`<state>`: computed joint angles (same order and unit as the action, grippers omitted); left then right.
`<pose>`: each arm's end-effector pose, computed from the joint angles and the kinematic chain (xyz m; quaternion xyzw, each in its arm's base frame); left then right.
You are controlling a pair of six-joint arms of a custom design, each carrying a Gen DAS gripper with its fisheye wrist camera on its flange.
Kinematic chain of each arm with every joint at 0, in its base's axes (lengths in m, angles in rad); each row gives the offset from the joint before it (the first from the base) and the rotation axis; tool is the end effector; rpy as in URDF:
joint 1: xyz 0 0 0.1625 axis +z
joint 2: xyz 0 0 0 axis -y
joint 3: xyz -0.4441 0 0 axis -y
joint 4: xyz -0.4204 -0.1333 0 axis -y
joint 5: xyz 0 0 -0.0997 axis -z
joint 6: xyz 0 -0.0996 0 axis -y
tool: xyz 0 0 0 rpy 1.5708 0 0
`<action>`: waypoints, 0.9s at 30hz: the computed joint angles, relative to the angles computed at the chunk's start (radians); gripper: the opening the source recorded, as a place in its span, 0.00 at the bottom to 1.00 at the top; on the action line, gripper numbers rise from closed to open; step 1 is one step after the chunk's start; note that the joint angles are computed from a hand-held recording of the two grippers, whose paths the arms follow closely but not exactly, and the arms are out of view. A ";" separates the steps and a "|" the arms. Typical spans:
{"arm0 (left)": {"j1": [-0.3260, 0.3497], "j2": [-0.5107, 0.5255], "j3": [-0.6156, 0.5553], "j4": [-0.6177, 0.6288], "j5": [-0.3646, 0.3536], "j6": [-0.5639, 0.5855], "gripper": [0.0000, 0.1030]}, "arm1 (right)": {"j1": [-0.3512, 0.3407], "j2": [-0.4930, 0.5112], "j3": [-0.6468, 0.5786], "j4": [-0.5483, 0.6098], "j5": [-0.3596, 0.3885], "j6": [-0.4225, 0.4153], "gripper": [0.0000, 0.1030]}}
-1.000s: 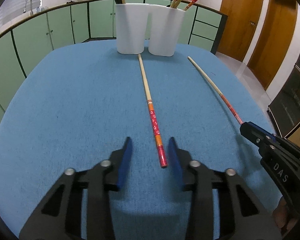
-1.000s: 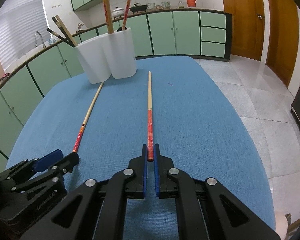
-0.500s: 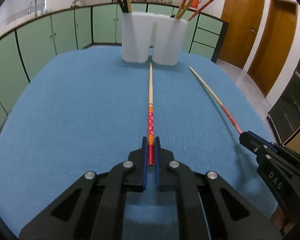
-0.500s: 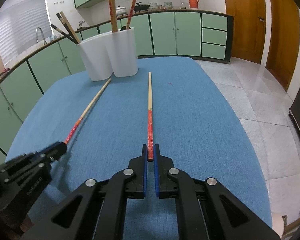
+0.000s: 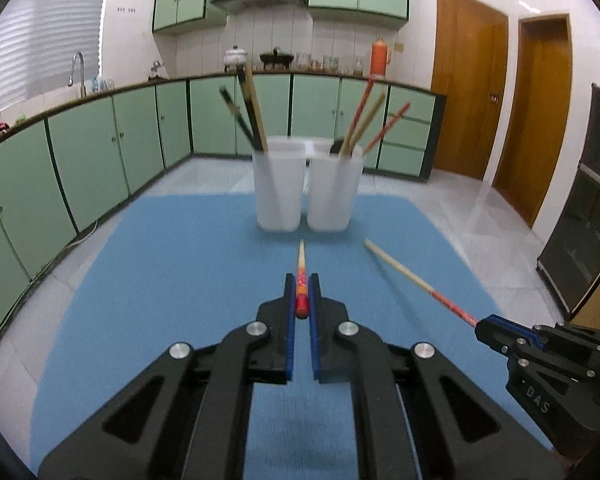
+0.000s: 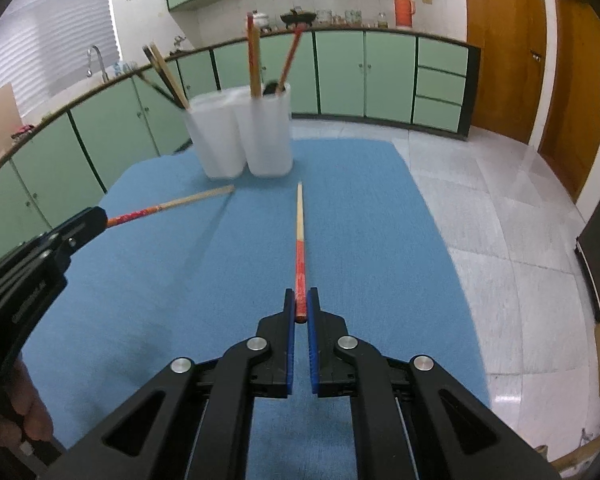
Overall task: Organize utensils
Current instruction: 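Lift both chopsticks and lower them upright into the white holder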
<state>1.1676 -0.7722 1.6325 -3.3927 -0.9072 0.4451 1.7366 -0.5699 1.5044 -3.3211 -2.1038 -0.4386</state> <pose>-0.1010 -0.7329 0.1905 0.2077 0.8260 -0.4311 0.2979 0.2061 -0.7305 0.0778 0.1638 -0.8765 0.3463 0.2915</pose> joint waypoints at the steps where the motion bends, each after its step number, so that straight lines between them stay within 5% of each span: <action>1: -0.005 -0.005 -0.004 -0.004 -0.006 0.004 0.05 | 0.005 -0.011 0.005 -0.010 0.011 -0.006 0.06; 27: -0.050 -0.027 -0.165 0.010 -0.147 0.036 0.05 | 0.063 -0.071 -0.110 -0.014 0.191 -0.093 0.06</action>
<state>1.1178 -0.7990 1.4676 -3.3826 -1.0538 0.4808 1.7991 -0.6405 1.3942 -3.3354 -1.9131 -0.5321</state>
